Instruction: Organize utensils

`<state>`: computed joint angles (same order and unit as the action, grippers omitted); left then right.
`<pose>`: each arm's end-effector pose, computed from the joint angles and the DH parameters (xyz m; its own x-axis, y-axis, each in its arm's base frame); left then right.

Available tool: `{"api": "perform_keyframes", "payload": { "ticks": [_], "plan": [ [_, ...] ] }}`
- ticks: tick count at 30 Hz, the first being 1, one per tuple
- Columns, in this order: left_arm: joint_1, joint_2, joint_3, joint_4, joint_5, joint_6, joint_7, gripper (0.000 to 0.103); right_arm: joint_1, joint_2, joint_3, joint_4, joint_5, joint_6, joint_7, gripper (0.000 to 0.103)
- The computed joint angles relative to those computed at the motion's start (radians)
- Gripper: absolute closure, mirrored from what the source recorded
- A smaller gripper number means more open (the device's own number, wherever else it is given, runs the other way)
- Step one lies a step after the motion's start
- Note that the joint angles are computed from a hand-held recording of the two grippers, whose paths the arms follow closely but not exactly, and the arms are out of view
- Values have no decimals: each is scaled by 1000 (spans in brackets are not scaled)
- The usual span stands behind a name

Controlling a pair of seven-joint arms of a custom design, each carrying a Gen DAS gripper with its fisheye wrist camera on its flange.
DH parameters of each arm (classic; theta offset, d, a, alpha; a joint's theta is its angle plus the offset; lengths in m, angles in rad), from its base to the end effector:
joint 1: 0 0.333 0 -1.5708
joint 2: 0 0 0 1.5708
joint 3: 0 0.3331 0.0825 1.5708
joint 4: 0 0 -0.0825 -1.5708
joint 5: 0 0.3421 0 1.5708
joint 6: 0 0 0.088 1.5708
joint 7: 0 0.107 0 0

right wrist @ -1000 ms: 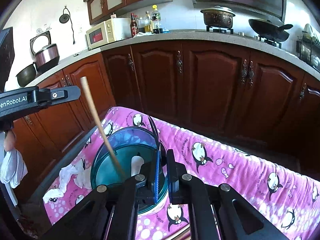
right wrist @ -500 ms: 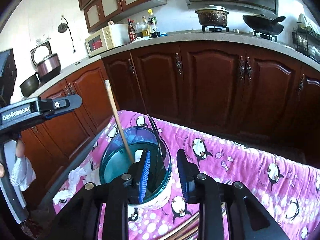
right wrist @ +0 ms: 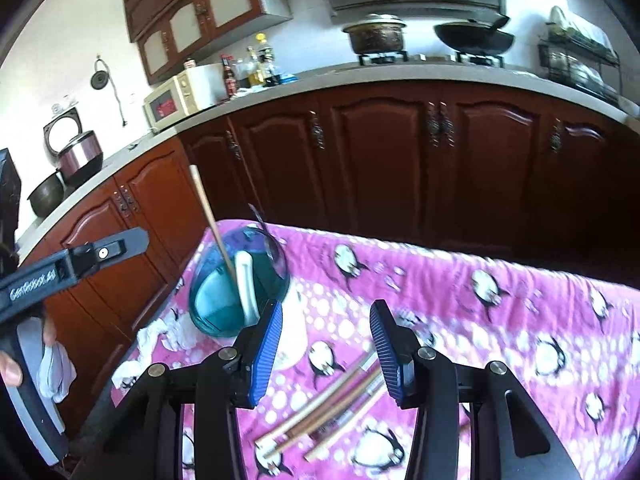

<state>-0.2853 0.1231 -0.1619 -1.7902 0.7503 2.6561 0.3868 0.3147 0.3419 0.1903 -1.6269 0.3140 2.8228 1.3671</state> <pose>0.5416 -0.2744 0.5912 0.1122 -0.9745 0.1942 -0.6144 -0.2217 -0.7572 0.6066 0.2930 0.5588 0.4762 -0.8569 -0.1975 -0.6361 -0.1806 -0.7502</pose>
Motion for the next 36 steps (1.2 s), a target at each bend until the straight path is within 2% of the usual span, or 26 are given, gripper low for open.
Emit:
{"api": "perform_keyframes", "payload": {
  "ticks": [7,15,20,28,36],
  "plan": [
    [-41,23,-20,18,4,-26,26,46,-23,-84,-24,-124,17,19,16,59],
    [-69,54,-19,-59,-28,44,52,46,-65,-171,-51,-278,64,25,-19,58],
    [-86,104,-9,-84,-70,60,74,46,-96,-194,-52,-345,159,6,-86,58],
    [-117,188,19,-68,-137,64,88,46,-101,-168,-57,-351,231,-32,-141,58],
    [-138,293,28,47,-235,27,177,46,-96,-134,-47,-315,239,-52,-147,58]
  ]
}}
